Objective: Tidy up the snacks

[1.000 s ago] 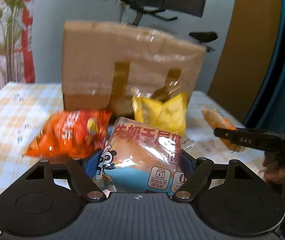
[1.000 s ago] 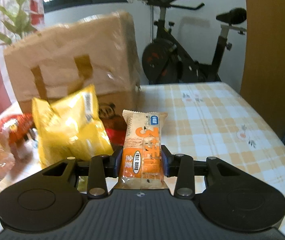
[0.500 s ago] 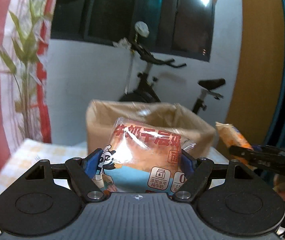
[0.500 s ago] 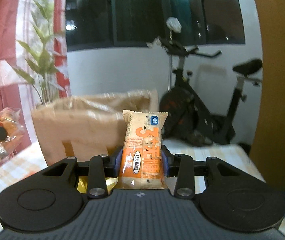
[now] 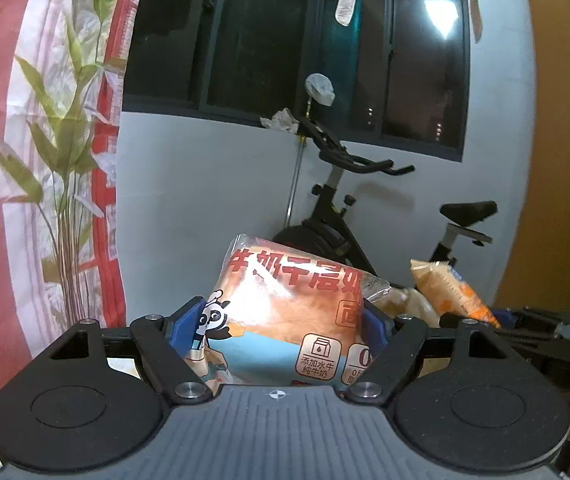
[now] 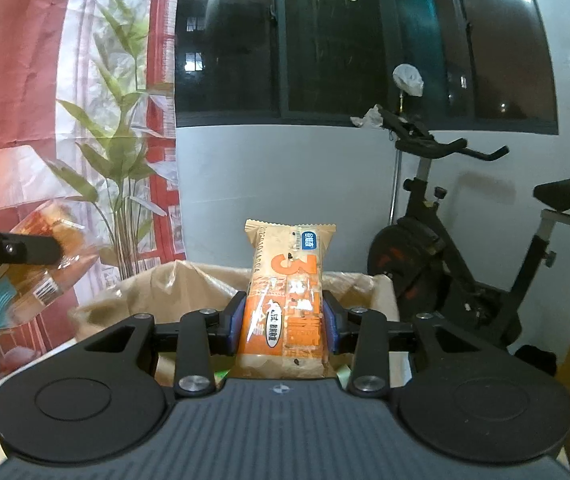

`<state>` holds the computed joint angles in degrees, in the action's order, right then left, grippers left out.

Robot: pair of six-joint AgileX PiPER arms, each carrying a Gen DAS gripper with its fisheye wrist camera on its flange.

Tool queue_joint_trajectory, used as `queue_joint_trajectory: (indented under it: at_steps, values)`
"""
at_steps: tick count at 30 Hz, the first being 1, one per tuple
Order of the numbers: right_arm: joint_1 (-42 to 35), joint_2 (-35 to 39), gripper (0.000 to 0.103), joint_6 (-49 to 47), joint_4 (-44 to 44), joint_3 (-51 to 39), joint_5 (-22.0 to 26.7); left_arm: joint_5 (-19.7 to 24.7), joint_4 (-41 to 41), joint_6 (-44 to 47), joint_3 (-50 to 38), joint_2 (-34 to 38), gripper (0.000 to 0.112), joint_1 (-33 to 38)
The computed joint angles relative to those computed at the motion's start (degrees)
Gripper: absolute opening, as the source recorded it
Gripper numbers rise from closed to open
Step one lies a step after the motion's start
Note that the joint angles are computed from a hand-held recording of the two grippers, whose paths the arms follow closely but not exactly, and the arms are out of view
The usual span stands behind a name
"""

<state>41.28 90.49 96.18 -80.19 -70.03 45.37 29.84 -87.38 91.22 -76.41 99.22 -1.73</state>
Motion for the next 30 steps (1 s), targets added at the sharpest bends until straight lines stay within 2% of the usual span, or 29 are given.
queue_joint_trajectory:
  at_steps: [6, 11, 14, 18, 23, 27, 30]
  values:
    - [-6.41, 4.33, 0.04, -3.43, 2.89, -5.08, -6.91, -4.41, 7.82, -7.66, -8.3, 5.45, 0.081, -3.34]
    - [-9.69, 7.22, 0.04, -7.2, 7.14, -7.58, -10.26, -8.06, 11.79, -10.24, -10.66, 8.17, 0.081, -5.36]
    - [-10.21, 8.26, 0.04, -6.94, 8.04, -7.81, -10.5, -10.79, 13.87, -10.58, -11.08, 9.18, 0.081, -6.88]
    - [-10.44, 8.77, 0.04, -7.61, 9.17, -7.2, -10.6, -12.05, 16.83, -12.59, -12.37, 10.67, 0.081, -7.96]
    - [-10.48, 8.42, 0.04, -8.3, 9.52, -5.73, -10.35, -14.37, 16.31, -9.73, -12.57, 11.8, 0.082, -9.67]
    - [-10.68, 7.98, 0.04, -8.96, 11.13, -4.69, -10.21, -14.2, 23.61, -16.98, -14.3, 13.13, 0.085, -10.15]
    - [-10.75, 7.48, 0.042, -10.78, 11.8, -3.81, -11.0, -13.11, 16.25, -9.22, -13.01, 12.43, 0.092, -9.28]
